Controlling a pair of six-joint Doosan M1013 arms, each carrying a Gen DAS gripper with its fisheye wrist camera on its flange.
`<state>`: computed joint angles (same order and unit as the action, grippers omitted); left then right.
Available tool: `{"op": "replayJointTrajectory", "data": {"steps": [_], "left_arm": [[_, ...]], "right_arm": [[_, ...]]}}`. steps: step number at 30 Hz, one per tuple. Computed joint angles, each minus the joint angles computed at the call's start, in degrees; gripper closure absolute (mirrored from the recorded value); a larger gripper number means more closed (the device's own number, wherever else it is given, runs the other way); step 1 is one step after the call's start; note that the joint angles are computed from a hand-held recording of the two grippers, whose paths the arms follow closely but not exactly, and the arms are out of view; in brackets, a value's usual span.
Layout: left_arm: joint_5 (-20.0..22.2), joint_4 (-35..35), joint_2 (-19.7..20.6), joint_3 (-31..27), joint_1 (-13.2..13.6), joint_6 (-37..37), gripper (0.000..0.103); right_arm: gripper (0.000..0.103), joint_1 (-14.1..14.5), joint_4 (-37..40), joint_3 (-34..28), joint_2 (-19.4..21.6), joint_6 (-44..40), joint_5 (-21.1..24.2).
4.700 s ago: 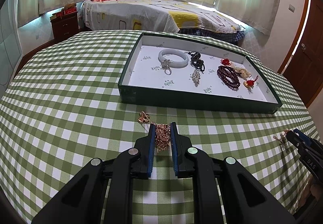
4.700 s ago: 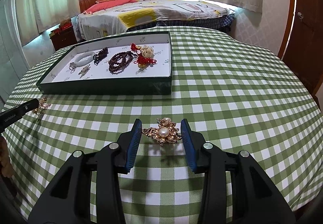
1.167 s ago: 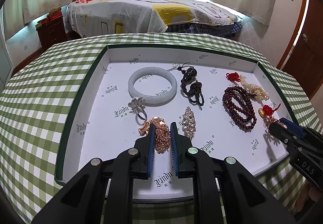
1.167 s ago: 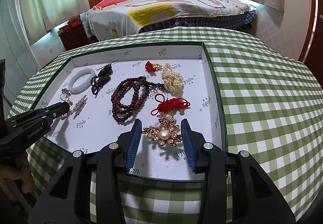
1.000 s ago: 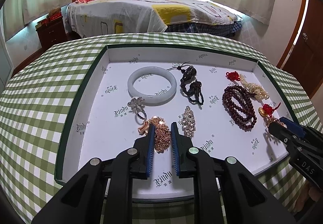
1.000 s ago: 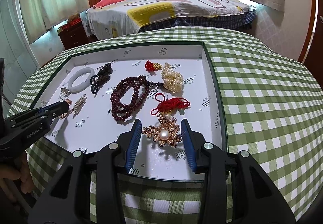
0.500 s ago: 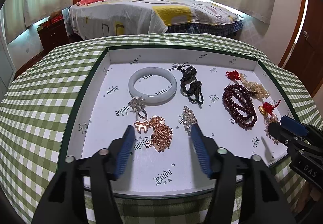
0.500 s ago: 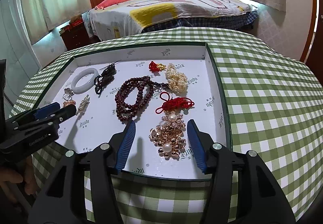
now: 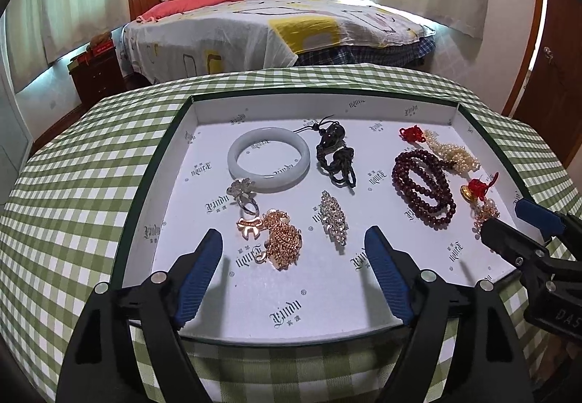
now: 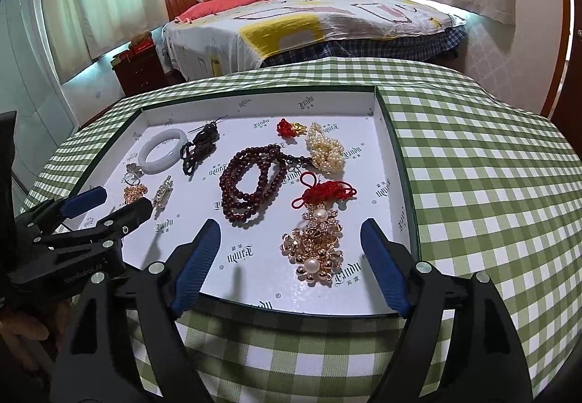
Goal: Organize jewelry
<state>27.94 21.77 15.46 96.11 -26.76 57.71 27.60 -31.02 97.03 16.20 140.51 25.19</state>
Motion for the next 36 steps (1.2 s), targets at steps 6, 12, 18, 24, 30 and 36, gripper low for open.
{"op": "replayJointTrajectory", "data": {"steps": [6, 12, 18, 24, 30, 36], "left_arm": [[0.04, 2.27, -1.10, 0.98, -0.31, -2.32, 0.025], [-0.22, 5.76, -3.73, 3.02, -1.14, -6.14, 0.025], [-0.16, 11.01, -7.59, 6.40, -2.35, -11.94, 0.022], [0.81, 13.54, -10.64, 8.84, -3.08, -15.88, 0.021], [1.85, 18.01, -14.98, 11.19, -4.36, -20.27, 0.020], [5.16, 24.93, -19.69, 13.44, -6.63, -27.08, 0.019]], "right_arm": [[0.019, 0.42, -2.24, 0.75, -0.73, 3.11, 0.46], [0.016, 1.73, -5.51, 1.79, -2.45, 6.32, 1.28], [0.014, 3.87, -9.97, 3.76, -5.01, 9.80, 2.71], [0.014, 5.55, -13.29, 5.82, -7.74, 13.24, 4.03], [0.012, 7.79, -17.83, 7.29, -11.09, 17.25, 6.02], [0.008, 10.98, -22.56, 8.35, -14.54, 19.77, 8.31]]}}
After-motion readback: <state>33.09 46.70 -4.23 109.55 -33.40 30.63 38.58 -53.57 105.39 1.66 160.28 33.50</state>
